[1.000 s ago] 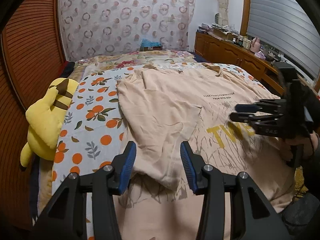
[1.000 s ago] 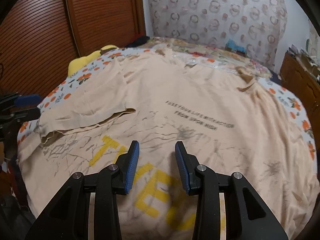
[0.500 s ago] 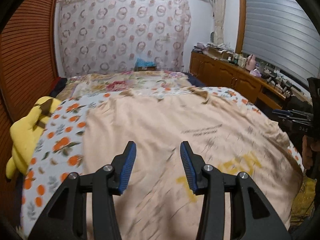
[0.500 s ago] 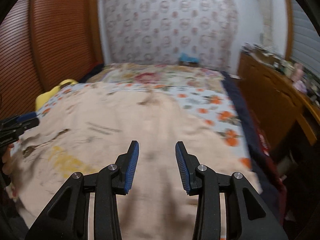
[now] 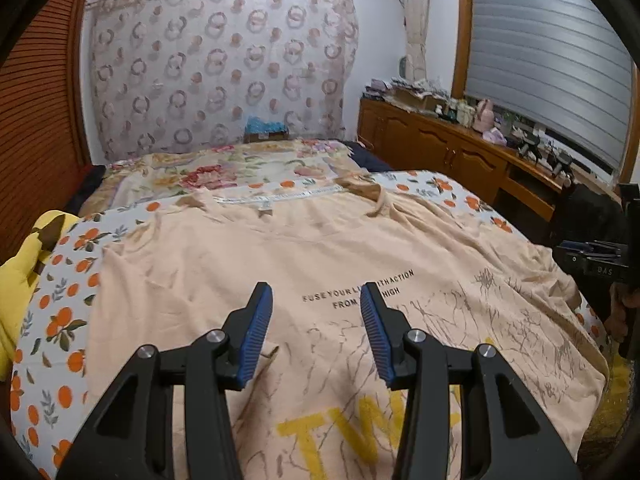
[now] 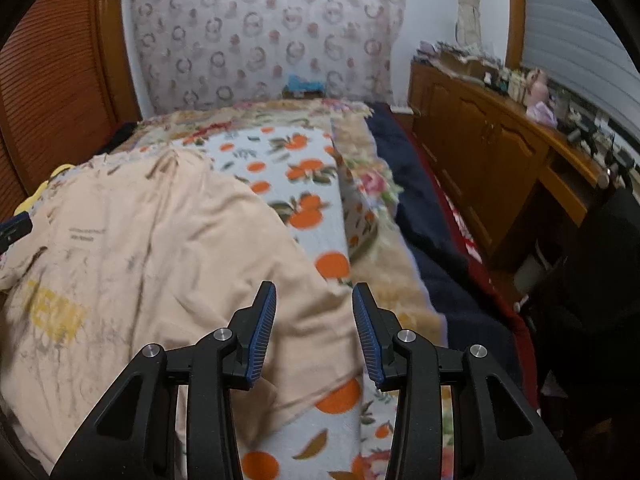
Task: Fold small clothes
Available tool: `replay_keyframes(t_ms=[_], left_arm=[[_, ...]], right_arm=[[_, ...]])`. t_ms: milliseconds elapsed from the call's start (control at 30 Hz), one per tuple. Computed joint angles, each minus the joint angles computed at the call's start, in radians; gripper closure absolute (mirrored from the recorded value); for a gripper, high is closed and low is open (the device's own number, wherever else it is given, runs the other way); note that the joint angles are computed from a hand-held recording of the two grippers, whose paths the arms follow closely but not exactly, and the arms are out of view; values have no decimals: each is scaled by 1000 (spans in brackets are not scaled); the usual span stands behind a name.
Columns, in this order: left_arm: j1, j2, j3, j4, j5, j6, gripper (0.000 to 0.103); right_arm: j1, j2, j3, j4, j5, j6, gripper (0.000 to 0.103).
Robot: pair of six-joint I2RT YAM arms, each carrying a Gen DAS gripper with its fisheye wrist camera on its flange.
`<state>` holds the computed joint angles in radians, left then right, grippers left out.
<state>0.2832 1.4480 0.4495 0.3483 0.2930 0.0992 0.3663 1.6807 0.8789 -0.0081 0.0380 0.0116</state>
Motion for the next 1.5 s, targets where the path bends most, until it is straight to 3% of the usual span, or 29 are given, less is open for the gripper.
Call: replay_keyframes(t_ms=[500,633,800,900,967,1300,1500], left_arm=[[-123,143,119,-155,-85,64,58],[-146,181,156,-202,-104,70,58],[-145,176,154,-204,-106,78,58],[-144,179,160,-213,-97,88,51],[-152,184,165,-219,-98,102,43],[-142,183,169,-226,-92,105,41],[-115,151,138,-201,-75,99,41]], right_arm=[[-64,40,-6,-20,-62,-6,64],[-82,32,-13,-25,-108,-23,78],[-54,9,-35,-12,-33,-59,97],[-47,-7,-53,7,-26,-73,101],[-44,-32,-73,28,-29,-75,102],[53,-163,-36,18,-29,-81,102],[160,-145,53,-5,-31,-93,102]])
